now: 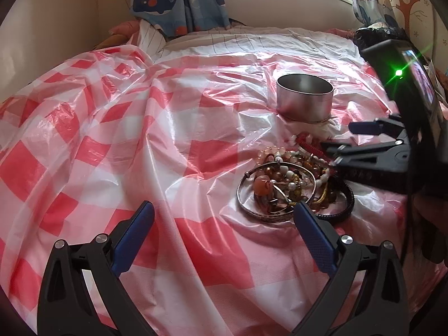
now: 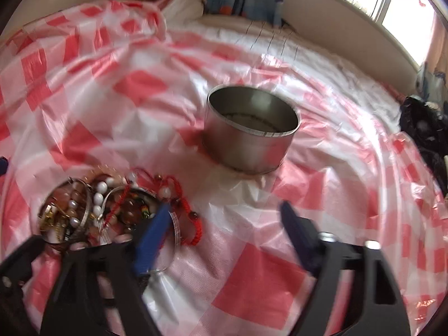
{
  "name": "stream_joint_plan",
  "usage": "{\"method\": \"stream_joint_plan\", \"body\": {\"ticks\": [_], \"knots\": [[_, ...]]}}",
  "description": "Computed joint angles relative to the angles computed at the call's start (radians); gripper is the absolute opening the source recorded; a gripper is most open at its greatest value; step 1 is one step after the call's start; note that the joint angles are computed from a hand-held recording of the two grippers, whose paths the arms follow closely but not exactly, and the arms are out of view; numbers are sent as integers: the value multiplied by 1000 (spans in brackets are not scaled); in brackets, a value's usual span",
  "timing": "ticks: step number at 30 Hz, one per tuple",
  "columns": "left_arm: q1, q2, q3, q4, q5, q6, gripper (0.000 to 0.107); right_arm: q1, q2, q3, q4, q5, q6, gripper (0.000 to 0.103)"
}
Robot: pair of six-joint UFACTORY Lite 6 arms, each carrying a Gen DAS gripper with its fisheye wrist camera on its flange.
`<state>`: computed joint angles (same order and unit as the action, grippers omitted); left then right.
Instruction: Organize jewelry
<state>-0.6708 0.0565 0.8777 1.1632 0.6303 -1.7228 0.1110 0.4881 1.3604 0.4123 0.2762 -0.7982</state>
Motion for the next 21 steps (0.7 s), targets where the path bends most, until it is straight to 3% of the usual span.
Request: {"method": "stream_joint_plan", "body": {"ticks": [2, 3, 9, 14, 17, 19, 20, 21], "knots": [[7, -11, -9, -3, -13, 2, 95, -55, -3, -1, 85, 25, -51, 19], [9, -18, -15, -1, -20, 2, 95, -86, -8, -7, 123, 38, -80, 15], [1, -47, -37, 29, -77, 6, 95, -246, -58, -56, 442, 202, -330, 8], [-12, 26, 39, 25, -105, 83, 94, -301, -53, -61, 565, 318, -408, 7], [22, 94, 112, -45, -171, 223, 75, -311, -34, -41, 615, 398, -446, 7], [64, 127, 143, -144, -238, 348, 45, -295, -43, -55, 629, 374, -461, 35], [81, 124, 140, -161, -266, 364, 41, -295, -60, -79, 661, 359, -491, 67], [96, 114, 133, -175, -286, 374, 31, -297, -74, -96, 702, 357, -529, 72]]}}
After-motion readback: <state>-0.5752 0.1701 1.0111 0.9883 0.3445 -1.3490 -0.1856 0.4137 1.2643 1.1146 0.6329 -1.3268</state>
